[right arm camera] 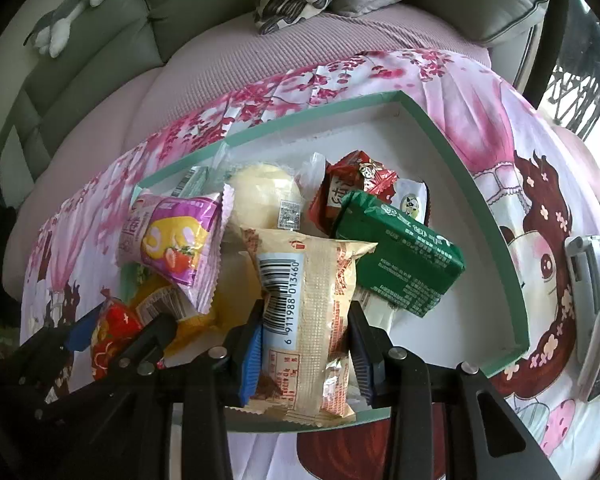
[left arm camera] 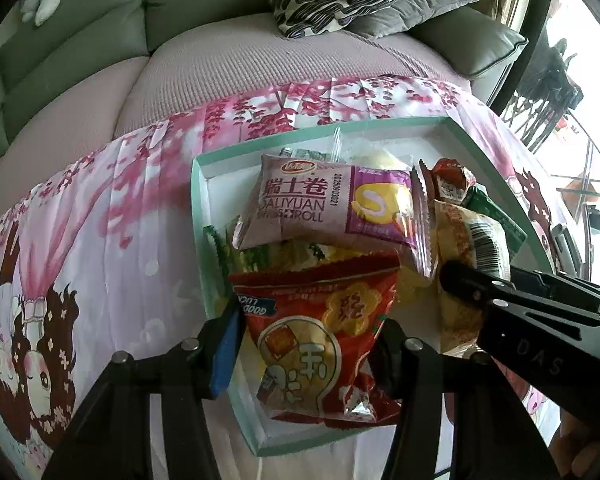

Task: Organize snacks
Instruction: 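Carry cracker bag and bread bag into the tray and open both tools, then withdraw both open tools away from the filled tray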

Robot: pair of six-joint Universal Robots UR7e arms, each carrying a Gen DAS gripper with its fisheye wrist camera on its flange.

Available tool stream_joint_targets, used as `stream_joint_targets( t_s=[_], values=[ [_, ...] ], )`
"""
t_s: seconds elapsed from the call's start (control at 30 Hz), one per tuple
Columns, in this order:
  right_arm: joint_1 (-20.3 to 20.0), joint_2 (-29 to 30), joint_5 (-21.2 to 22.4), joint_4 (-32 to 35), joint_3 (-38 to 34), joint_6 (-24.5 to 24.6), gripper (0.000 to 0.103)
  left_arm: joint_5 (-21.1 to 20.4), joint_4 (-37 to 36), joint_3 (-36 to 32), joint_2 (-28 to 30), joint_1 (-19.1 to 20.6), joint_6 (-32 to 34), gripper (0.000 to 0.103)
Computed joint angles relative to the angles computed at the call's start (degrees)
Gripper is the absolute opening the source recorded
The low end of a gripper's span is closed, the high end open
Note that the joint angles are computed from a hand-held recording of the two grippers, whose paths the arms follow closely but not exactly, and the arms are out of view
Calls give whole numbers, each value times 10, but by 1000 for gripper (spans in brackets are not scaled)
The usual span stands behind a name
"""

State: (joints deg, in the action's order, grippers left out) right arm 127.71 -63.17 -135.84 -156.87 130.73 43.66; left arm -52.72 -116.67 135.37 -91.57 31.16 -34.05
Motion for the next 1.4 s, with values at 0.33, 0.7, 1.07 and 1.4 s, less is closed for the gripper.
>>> stream_joint_targets(
  t_s=[0.33,0.7,1.07,1.4],
  values=[
    [4,-12,10,24,5,34,45,-22,36,0,-10,-7,-17,66],
    [30,-34,3,92,-8,71,72,-26,80,-8,-47,-28,-43,86],
    [41,-43,-1,100,-6,84,91,-14,75,-3,-67,-36,-60,96],
    [49,-67,-18,121,-3,110,91,-13,63,-3,-73,-48,-69,99]
  ],
)
